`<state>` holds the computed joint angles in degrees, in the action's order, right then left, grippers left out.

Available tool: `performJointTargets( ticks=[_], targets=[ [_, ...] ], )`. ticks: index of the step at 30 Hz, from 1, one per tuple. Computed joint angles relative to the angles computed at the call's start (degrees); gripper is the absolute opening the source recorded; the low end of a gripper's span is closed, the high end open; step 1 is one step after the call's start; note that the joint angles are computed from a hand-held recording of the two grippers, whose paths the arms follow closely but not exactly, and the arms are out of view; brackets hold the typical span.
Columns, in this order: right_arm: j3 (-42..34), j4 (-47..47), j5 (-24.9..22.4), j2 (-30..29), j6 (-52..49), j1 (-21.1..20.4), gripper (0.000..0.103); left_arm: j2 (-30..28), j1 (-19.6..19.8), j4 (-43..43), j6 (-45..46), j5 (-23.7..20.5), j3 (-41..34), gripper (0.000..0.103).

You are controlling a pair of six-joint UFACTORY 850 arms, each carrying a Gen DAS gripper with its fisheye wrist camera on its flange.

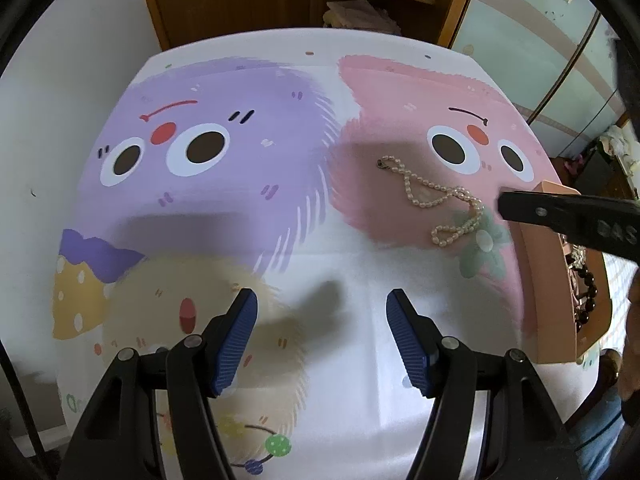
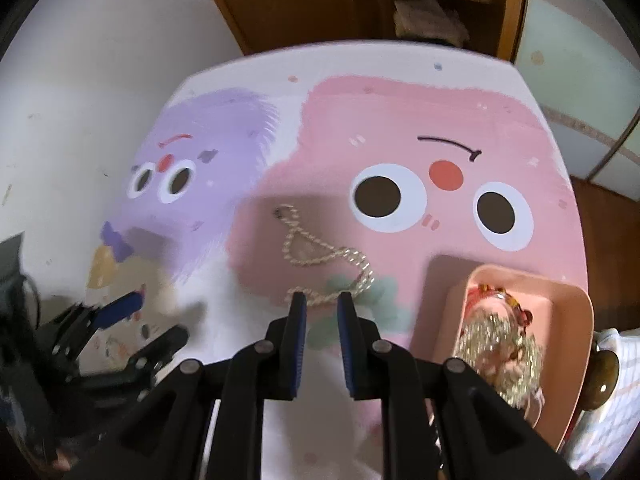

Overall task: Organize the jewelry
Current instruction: 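Reach the right tool to the pearl necklace and close on it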

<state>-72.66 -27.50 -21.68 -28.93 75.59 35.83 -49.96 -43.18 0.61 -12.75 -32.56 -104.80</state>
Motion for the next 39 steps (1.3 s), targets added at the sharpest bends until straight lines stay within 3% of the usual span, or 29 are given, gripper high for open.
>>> performJointTargets(
  ticks=[3, 9, 17, 22, 27, 33, 35, 39],
  targets=[
    [-2.81, 14.19, -0.74, -2.71, -12.62, -2.65, 0.016, -2.08, 0.24, -1.31, 0.25, -1.44, -3.46, 0.065],
    [-6.38, 22.46, -4.71, -6.08, -18.06, -4.50, 0.016, -4.52, 0.65, -5.14, 2.57, -3.14, -7.19, 0.065],
    [-9.26, 19.48, -10.15, -8.30, -13.46, -4.27, 0.016, -4.85, 1.01, -6.40, 3.23, -3.59, -7.36, 0.066],
    [-8.35, 23.15, -9.51, -8.28, -14.98, -4.86, 0.016, -4.88, 1.13, -7.65, 4.22, -3.70, -7.14, 0.066],
    [-8.49, 19.98, -10.16, -8.42, -12.34, -4.36, 0.016, -4.98, 1.06, -7.91, 4.70, -3.91, -7.17, 0.066],
    [-15.21, 10.46, -18.99, -12.88, -10.48, -1.24, 0.015, -4.72, 1.03, -9.22, 6.03, -4.07, -6.87, 0.066],
    [-15.76, 9.54, -19.09, -13.31, -10.59, -0.80, 0.010, -4.65, 1.03, -9.53, 6.17, -4.19, -6.73, 0.066],
    [-14.54, 7.84, -17.40, -12.76, -9.34, -0.33, 0.010, -4.36, 1.01, -9.42, 6.07, -4.20, -6.41, 0.066]
  ],
)
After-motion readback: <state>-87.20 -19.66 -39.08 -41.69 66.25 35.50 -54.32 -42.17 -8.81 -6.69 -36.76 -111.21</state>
